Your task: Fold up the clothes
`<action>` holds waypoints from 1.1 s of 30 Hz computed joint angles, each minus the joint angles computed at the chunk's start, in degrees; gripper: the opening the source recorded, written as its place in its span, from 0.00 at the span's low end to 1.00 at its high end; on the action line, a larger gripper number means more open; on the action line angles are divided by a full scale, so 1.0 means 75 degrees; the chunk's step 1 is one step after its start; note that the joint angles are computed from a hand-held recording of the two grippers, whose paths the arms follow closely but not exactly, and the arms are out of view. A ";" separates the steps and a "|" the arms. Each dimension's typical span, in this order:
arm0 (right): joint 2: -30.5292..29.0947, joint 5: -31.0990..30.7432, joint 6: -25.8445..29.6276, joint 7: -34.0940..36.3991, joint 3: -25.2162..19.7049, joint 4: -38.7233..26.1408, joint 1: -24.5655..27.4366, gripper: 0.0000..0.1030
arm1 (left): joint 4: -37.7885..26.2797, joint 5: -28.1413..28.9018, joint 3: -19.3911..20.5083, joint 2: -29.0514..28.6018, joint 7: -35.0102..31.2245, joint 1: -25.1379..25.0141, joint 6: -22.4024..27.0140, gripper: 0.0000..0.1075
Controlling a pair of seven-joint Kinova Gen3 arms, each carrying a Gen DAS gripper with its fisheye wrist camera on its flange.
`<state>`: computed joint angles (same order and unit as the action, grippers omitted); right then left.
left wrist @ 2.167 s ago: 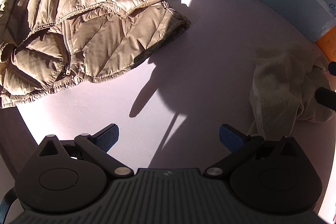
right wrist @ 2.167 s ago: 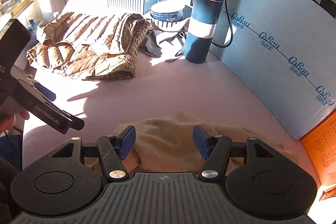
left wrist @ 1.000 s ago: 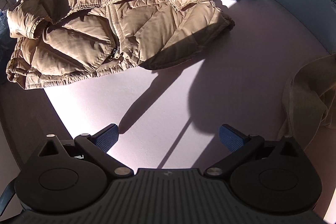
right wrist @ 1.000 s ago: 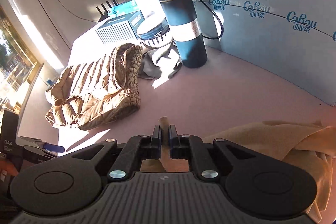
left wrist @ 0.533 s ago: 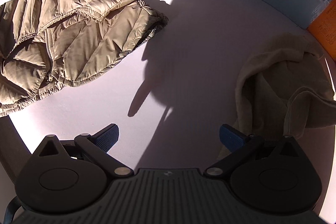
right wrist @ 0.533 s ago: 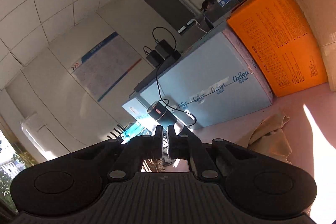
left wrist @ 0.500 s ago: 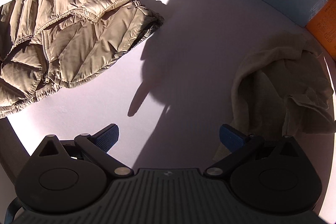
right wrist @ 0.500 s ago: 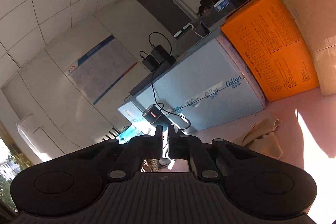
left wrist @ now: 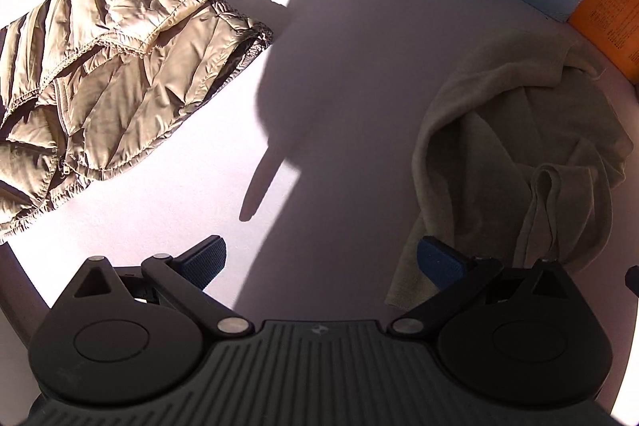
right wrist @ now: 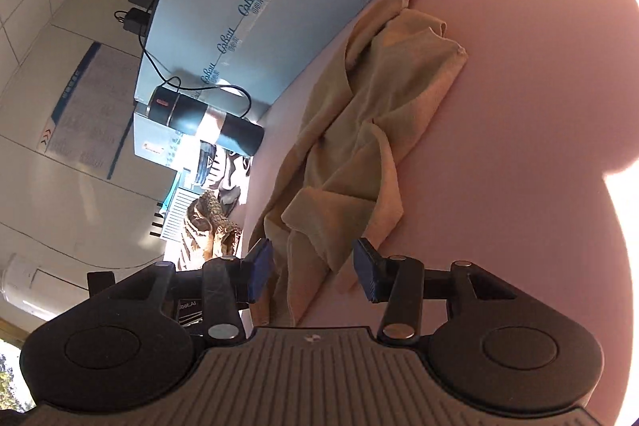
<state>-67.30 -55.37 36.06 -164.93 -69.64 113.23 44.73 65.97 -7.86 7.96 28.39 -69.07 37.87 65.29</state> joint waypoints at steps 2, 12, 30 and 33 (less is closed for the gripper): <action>0.0082 -0.0212 0.0027 -0.0111 -0.0266 -0.0074 0.0258 0.42 | 0.0062 -0.0063 -0.0072 -0.0040 0.0082 -0.0014 -0.0006 0.96; -0.0216 -0.0949 0.0162 -0.0150 -0.0567 -0.0261 0.1064 0.42 | 0.0361 -0.0194 -0.0157 -0.0173 0.0524 -0.0260 0.0060 0.96; -0.1980 -0.1132 0.0096 -0.1050 0.0428 0.0202 0.0653 0.09 | 0.0365 0.0656 0.0401 0.0005 -0.1798 -0.0455 -0.0412 0.96; -0.1973 -0.1047 0.0108 -0.1090 0.0432 0.0128 0.0636 0.09 | 0.0258 0.0419 0.0279 0.0096 -0.1859 -0.0175 -0.0480 0.96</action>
<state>-82.11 -63.22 36.87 -173.11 -66.39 114.19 49.50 67.90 -4.72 10.05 29.11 -83.02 36.56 61.69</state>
